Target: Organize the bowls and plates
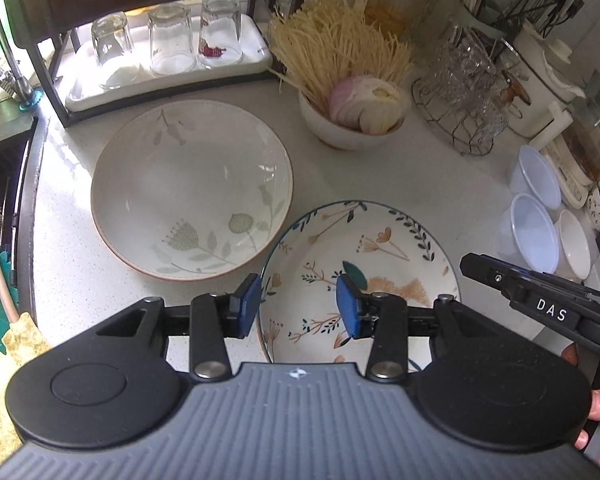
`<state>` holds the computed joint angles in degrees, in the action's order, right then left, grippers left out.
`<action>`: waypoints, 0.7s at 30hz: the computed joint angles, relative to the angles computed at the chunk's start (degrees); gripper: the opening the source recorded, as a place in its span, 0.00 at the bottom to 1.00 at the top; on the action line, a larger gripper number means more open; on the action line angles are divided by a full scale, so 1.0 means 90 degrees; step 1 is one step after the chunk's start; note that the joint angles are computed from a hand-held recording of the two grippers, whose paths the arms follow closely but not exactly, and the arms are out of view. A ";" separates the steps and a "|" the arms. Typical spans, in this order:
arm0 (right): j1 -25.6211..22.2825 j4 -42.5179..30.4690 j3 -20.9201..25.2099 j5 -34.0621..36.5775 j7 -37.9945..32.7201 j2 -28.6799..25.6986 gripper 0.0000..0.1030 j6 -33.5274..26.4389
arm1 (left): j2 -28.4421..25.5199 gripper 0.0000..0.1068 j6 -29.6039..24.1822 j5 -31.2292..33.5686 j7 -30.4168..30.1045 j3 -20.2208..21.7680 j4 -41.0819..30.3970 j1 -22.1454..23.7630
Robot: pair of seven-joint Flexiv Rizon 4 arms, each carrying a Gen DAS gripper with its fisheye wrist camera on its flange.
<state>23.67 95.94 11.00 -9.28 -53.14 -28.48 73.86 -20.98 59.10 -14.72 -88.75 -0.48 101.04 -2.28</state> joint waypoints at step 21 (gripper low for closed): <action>-0.0317 0.0062 0.0359 0.0357 -0.0783 0.0710 0.21 0.0471 | 0.0894 0.44 0.0815 0.0065 -0.0054 0.0014 0.0422 -0.0149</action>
